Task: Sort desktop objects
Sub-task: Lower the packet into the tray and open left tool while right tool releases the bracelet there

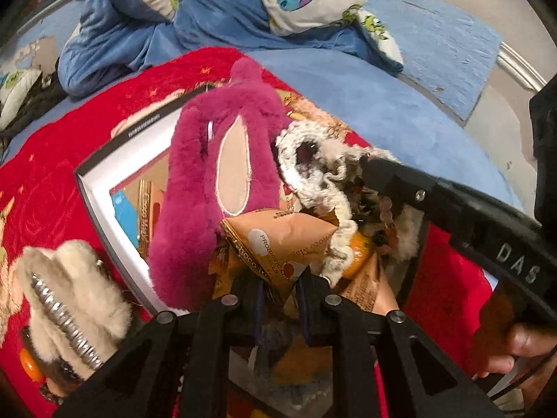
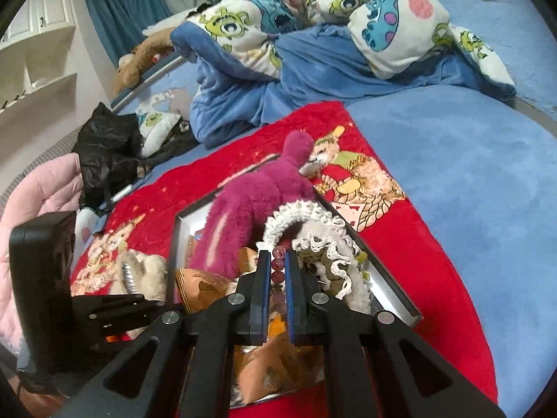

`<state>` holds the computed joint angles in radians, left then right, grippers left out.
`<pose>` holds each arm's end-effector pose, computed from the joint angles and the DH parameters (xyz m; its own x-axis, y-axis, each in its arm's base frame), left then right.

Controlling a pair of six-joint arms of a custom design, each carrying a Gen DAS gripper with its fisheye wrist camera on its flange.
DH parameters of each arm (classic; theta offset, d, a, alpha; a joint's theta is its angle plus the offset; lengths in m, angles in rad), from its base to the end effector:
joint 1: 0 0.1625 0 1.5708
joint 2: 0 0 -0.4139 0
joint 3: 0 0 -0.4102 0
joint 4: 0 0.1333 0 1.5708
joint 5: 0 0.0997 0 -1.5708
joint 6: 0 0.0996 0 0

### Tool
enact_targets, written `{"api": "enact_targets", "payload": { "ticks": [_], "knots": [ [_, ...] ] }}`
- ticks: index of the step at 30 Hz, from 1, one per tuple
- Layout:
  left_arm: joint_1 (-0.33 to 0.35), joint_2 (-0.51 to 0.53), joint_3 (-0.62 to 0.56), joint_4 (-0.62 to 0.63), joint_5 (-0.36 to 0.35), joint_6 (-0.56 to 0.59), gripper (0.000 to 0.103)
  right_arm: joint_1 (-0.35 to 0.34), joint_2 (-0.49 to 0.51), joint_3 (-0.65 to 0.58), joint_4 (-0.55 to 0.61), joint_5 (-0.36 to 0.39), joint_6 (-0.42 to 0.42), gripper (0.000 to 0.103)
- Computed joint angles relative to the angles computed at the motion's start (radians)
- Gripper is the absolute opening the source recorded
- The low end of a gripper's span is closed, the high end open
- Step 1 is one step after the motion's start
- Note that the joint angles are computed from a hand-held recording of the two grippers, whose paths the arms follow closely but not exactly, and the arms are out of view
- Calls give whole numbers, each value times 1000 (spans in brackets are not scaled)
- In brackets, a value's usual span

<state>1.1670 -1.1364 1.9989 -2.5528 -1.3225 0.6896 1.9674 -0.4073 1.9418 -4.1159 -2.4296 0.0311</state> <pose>-0.0716 -0.5692 0.1425 -0.4484 0.8539 -0.2641 0.8754 0.4792 0.0633 0.2477 -0.4416 -0.0336 -0.8563 0.3543 0.3757 -0.1787 0.4793 -0.8593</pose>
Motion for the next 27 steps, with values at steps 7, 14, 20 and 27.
{"api": "enact_targets", "payload": {
  "ticks": [7, 14, 20, 27],
  "knots": [
    [13, 13, -5, -10, -7, -47, 18, -50, 5, 24, 31, 59, 39, 8],
    [-9, 13, 14, -36, 44, -75, 23, -51, -5, 25, 22, 82, -2, 8],
    [-44, 11, 55, -96, 116, -59, 47, -46, -29, 39, 39, 103, -1, 10],
    [-38, 8, 63, -157, 122, -33, 103, -41, -42, 59, 10, 113, 1, 16]
  ]
}}
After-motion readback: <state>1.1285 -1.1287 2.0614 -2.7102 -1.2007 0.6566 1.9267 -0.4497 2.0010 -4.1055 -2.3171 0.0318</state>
